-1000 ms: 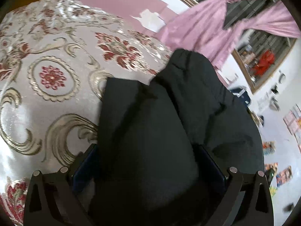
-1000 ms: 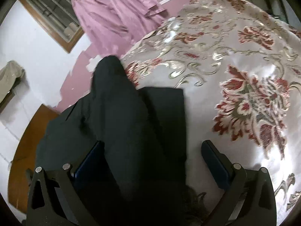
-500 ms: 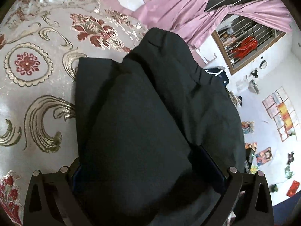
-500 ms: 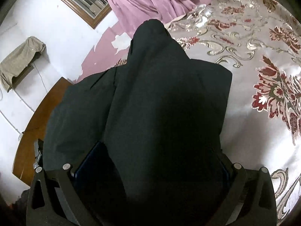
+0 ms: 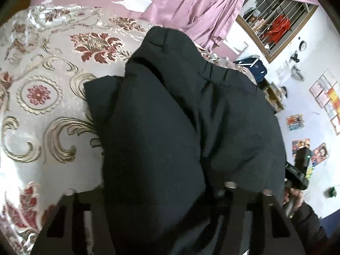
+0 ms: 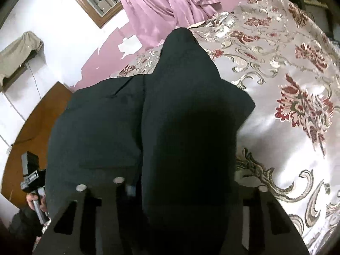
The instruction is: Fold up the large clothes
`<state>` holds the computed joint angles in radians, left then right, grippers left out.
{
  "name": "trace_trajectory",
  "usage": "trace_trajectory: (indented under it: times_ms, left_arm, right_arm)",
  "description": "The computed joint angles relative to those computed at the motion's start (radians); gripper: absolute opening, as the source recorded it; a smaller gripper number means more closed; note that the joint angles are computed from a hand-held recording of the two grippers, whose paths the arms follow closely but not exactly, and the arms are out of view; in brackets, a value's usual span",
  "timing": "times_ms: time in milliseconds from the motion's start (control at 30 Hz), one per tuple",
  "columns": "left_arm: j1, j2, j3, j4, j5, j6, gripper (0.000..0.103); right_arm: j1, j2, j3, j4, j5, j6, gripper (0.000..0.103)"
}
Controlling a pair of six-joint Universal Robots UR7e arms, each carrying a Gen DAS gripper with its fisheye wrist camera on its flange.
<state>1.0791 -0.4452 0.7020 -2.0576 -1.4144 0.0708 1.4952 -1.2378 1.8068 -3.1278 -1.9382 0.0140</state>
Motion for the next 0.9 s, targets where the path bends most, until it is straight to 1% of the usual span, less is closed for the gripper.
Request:
trace_trajectory:
  times_ms: [33, 100, 167, 233, 333, 467, 600, 767, 900]
  left_arm:
    - [-0.006, -0.014, 0.022, -0.019, 0.012, -0.01, 0.039]
    - [-0.024, -0.043, 0.075, -0.062, 0.049, -0.01, 0.032]
    - [-0.039, -0.064, 0.11, -0.086, 0.08, -0.007, 0.027]
    - [-0.053, -0.092, 0.152, -0.119, 0.093, 0.001, 0.023]
    - [-0.065, -0.131, 0.193, -0.145, 0.081, 0.01, 0.022]
    - [-0.09, -0.176, 0.228, -0.15, 0.094, 0.027, 0.021]
    - [-0.094, -0.226, 0.273, -0.16, 0.098, 0.018, 0.021]
    - [-0.087, -0.323, 0.391, -0.213, 0.096, 0.014, 0.021]
    - [-0.076, -0.381, 0.467, -0.234, 0.099, 0.007, 0.021]
  right_arm:
    - [0.014, 0.001, -0.006, 0.011, -0.024, 0.001, 0.034]
    - [0.042, 0.002, -0.016, 0.025, -0.069, 0.007, 0.027]
    - [0.069, 0.002, -0.021, 0.032, -0.108, 0.006, 0.024]
    - [0.098, 0.001, -0.025, 0.032, -0.139, -0.007, 0.022]
    - [0.133, -0.011, -0.028, 0.027, -0.158, -0.013, 0.019]
    - [0.178, -0.022, -0.041, 0.022, -0.168, -0.024, 0.017]
    - [0.222, -0.016, -0.054, 0.03, -0.184, -0.049, 0.017]
    - [0.275, -0.022, -0.046, 0.031, -0.191, -0.051, 0.016]
    - [0.31, -0.029, -0.024, 0.039, -0.199, -0.03, 0.016]
